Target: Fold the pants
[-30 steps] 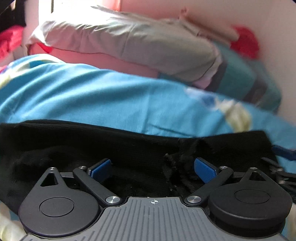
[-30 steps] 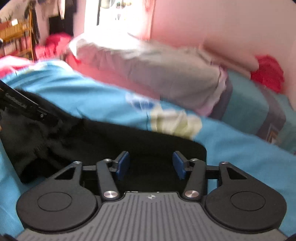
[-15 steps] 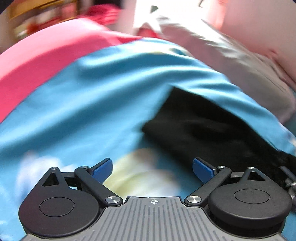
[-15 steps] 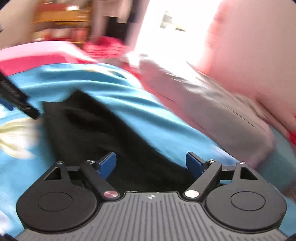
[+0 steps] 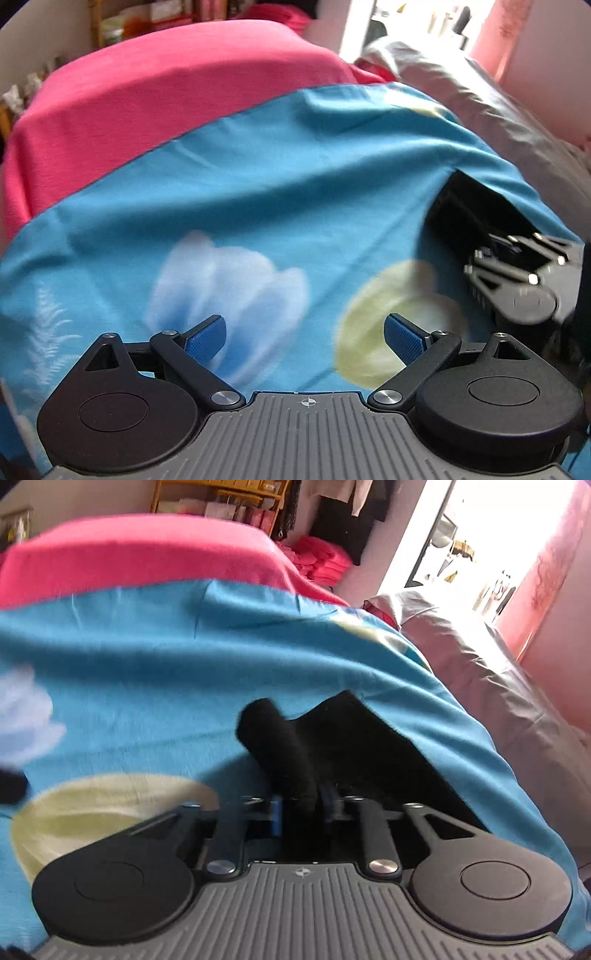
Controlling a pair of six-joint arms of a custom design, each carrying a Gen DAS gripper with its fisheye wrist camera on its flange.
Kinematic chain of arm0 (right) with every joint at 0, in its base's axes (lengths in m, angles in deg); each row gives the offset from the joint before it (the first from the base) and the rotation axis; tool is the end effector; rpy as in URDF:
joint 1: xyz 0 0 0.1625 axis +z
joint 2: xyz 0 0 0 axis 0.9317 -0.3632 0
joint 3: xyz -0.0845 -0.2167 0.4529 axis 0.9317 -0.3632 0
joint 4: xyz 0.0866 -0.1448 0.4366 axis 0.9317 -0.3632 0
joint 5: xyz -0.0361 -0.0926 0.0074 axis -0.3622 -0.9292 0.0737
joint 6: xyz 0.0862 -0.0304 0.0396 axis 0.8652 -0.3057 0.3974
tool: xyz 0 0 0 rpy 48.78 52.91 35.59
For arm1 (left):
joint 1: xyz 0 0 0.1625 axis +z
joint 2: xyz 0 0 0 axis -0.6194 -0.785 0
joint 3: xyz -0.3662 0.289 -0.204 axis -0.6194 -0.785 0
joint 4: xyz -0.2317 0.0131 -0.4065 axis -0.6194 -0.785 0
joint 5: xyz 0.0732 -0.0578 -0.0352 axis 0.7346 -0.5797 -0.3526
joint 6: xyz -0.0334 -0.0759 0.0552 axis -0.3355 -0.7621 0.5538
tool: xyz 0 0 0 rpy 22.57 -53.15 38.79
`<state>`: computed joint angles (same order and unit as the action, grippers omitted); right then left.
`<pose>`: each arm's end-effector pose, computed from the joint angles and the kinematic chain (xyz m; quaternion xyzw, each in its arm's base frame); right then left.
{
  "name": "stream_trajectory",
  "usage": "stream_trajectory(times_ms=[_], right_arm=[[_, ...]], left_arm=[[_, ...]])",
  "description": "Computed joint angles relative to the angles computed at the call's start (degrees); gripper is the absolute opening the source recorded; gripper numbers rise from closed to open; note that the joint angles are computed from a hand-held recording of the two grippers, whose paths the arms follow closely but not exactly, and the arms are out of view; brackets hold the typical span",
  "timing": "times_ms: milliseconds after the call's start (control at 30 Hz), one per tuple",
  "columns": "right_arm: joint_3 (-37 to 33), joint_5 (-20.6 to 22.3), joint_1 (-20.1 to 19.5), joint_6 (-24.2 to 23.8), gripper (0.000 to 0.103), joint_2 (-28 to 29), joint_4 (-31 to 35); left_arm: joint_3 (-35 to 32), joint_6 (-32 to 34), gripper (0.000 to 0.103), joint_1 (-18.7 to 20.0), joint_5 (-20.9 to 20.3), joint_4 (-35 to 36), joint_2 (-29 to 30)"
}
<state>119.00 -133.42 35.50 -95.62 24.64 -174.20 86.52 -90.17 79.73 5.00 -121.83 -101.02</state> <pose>0.2707 -0.6649 0.0442 0.5351 -0.7744 0.2037 0.2692 -0.2064 -0.4737 0.2268 -0.1459 0.8472 -0.3610 0.3616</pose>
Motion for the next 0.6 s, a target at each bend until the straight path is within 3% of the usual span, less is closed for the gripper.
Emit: stream_trajectory(times_ms=[167, 367, 467, 600], right_arm=[[-1.1, 8.0, -1.4, 15.6, 0.016, -8.7, 14.0], [-1.3, 15.1, -4.2, 25.0, 0.016, -17.9, 20.5], [0.1, 15.5, -5.8, 27.1, 0.016, -21.9, 19.8], [3.1, 15.9, -9.0, 28.2, 0.015, -26.9, 15.6]], left_arm=[[-1.4, 16.6, 0.103, 0.0, -2.5, -17.7, 7.1], [-8.4, 36.9, 0.103, 1.0, -10.2, -37.9, 20.1], [-13.7, 42.3, 0.103, 1.2, -10.6, -39.4, 26.1], [-17.7, 45.1, 0.103, 1.4, -12.7, -38.4, 29.1]])
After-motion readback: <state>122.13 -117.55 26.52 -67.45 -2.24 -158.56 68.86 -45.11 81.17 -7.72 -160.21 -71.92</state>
